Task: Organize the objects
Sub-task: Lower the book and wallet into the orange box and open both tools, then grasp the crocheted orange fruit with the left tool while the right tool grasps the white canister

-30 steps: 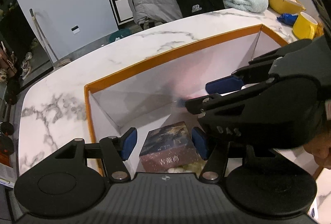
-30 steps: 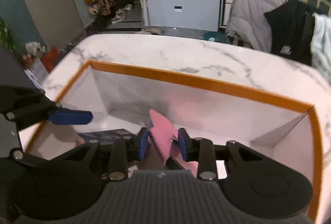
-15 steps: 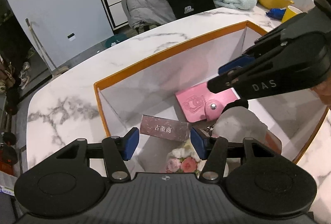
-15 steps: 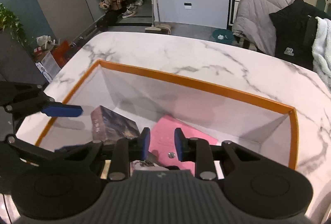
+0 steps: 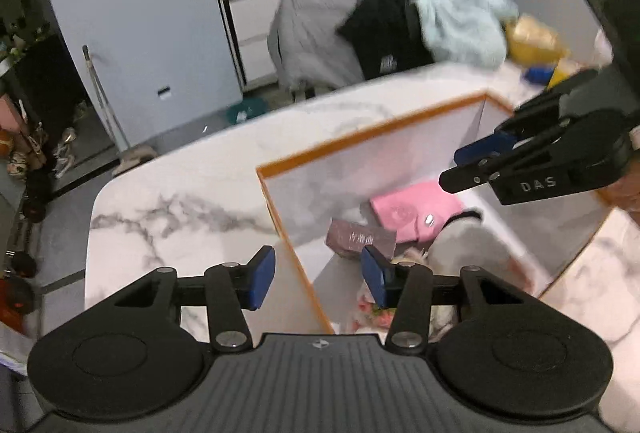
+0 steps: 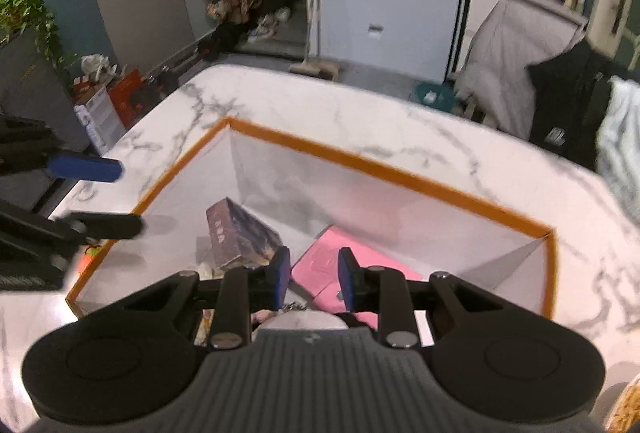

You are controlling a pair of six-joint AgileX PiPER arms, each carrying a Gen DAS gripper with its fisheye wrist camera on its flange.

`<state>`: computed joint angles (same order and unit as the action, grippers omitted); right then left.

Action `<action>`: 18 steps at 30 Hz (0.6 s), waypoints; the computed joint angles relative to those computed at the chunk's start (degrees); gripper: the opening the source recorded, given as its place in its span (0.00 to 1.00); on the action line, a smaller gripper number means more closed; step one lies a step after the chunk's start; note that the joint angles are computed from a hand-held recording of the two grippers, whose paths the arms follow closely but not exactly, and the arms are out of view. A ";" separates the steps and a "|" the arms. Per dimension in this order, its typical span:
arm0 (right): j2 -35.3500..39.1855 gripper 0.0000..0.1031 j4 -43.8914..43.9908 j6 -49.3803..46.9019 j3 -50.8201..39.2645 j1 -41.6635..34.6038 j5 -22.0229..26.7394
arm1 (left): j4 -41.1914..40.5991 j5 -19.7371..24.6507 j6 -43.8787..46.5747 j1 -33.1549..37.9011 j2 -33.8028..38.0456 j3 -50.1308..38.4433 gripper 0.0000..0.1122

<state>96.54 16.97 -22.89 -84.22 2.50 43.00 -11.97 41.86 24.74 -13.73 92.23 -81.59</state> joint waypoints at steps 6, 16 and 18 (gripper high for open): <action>-9.05 0.27 -1.74 3.33 8.70 0.05 -9.83 | -9.13 -2.48 7.62 7.98 -6.46 7.70 0.58; -26.81 0.32 14.11 -10.34 26.87 -2.87 -15.59 | -30.14 -9.56 31.01 18.75 -9.54 21.60 0.69; -29.18 0.35 15.17 -12.11 28.33 -3.97 -13.58 | -33.75 -10.39 36.14 19.85 -9.84 24.69 0.69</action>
<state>67.37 32.14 -35.00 -55.89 -1.47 29.41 -45.72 31.47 60.88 6.12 82.39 -56.90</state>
